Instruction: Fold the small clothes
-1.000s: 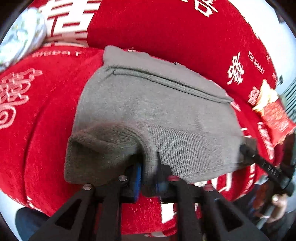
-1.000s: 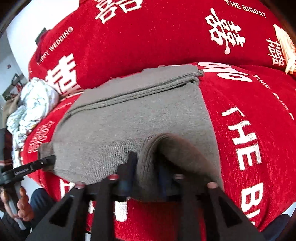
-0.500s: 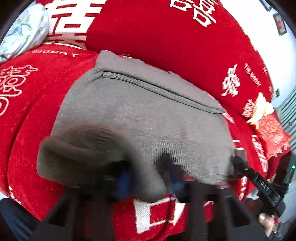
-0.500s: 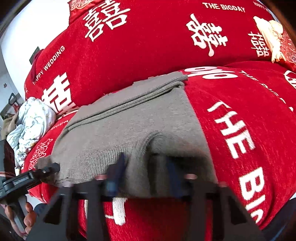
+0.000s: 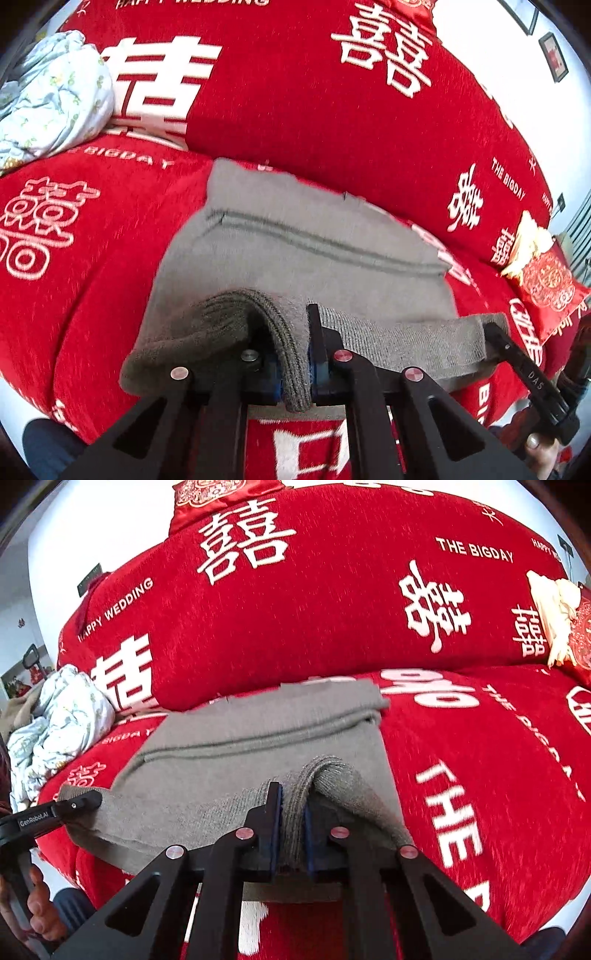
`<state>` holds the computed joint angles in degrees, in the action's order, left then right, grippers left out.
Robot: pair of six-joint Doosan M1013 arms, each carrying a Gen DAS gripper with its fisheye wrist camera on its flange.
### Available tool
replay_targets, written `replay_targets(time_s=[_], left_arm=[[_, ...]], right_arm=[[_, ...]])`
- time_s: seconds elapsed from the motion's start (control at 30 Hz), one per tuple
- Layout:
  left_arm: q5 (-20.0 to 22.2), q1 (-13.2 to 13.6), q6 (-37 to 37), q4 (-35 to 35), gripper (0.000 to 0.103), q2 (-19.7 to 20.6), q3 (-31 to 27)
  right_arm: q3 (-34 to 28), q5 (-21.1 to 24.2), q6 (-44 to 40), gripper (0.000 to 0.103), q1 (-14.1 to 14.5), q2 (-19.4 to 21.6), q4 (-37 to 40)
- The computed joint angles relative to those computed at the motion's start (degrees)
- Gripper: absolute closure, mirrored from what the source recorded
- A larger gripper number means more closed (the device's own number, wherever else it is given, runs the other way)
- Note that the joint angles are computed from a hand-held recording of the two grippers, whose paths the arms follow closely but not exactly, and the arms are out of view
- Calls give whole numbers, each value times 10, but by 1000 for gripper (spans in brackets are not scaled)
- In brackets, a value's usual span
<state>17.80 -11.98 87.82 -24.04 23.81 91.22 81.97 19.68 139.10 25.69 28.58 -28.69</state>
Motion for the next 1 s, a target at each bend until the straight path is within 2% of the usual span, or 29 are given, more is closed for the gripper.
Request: replay_targets(time_s=[0.63,1.0], left_arm=[[60,2,-86,111,93,41,-87],[78,-2,-94,136,93,54,-119]], right_arm=[[-88,42,-87,92,-17,45,94],[-113,55,-112,92,-29,58,128]])
